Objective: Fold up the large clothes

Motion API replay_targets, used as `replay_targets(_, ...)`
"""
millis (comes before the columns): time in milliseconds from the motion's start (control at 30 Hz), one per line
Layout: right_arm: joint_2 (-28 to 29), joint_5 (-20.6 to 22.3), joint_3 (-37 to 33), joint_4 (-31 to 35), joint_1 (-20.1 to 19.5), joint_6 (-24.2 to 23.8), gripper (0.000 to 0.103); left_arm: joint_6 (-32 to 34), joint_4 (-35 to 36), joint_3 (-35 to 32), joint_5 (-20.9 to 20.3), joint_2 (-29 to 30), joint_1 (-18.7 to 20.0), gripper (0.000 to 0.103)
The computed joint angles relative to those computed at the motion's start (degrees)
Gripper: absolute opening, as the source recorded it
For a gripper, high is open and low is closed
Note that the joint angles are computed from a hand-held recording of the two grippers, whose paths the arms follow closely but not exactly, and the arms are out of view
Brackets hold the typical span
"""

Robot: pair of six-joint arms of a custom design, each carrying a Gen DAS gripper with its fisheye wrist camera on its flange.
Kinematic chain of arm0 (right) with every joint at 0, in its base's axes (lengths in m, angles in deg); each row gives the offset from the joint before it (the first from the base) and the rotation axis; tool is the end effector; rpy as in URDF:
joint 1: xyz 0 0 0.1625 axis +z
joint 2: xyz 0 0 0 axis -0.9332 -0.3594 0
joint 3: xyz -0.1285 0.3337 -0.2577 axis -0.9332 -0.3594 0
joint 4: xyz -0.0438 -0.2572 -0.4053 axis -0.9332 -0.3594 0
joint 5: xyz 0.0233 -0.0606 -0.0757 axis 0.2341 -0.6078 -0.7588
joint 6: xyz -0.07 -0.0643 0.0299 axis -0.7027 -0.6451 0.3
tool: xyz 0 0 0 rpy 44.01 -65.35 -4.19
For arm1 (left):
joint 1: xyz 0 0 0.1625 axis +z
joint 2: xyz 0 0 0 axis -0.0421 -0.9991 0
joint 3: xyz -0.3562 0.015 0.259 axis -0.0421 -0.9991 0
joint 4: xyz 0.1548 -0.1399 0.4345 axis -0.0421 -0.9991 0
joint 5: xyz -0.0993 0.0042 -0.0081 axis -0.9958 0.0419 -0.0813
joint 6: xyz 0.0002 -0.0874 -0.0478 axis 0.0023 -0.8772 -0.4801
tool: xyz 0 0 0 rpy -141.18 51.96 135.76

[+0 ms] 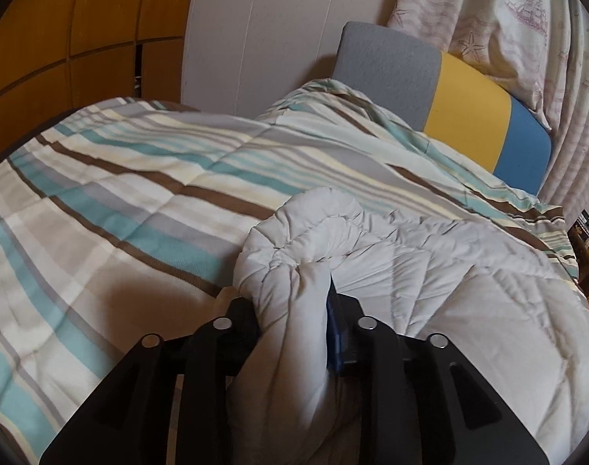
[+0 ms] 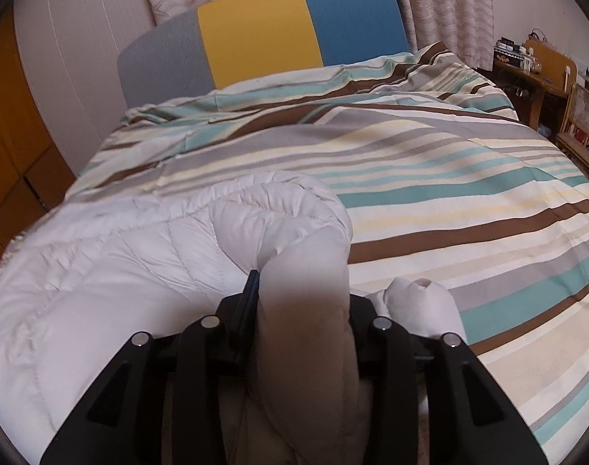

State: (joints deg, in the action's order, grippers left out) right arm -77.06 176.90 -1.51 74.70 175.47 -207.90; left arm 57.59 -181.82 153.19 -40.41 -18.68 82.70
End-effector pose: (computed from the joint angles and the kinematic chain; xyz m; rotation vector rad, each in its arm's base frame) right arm 0.2348 -0.6239 0.0429 -0.4076 -2.0470 1.2191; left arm 0.0290 -0.8304 0.3310 0.6082 2.4702 -0.9138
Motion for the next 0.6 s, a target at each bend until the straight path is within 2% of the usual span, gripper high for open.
replay_targets(200,2.6,1.6,-3.1,4.2,-0.3,1.7,0.044,1.1,-1.1,0.4,2.2,0.8,-0.3,0.034)
replay_targets(333,2.7,1.7,-3.2,4.0,-0.4,1.3,0.046,1.7,-0.8,0.3,3.3,0.9,-0.6,0.037)
replay_targets(467,2.4,1.2,-2.9,3.9,-0.5,1.4,0.047,1.8,0.2,0.6,5.1,0.2,-1.4,0.052)
replay_targets(500,2.2,1.0,-2.7,3.7,-0.5,1.3,0.048,1.8,-0.3,1.3,6.6,-0.3,-2.0,0.059)
replay_targets(600,2.0,0.8,-2.4,3.4,-0.6,1.2,0.048,4.1,-8.3,6.1,9.6,-3.0,-4.3,0.065)
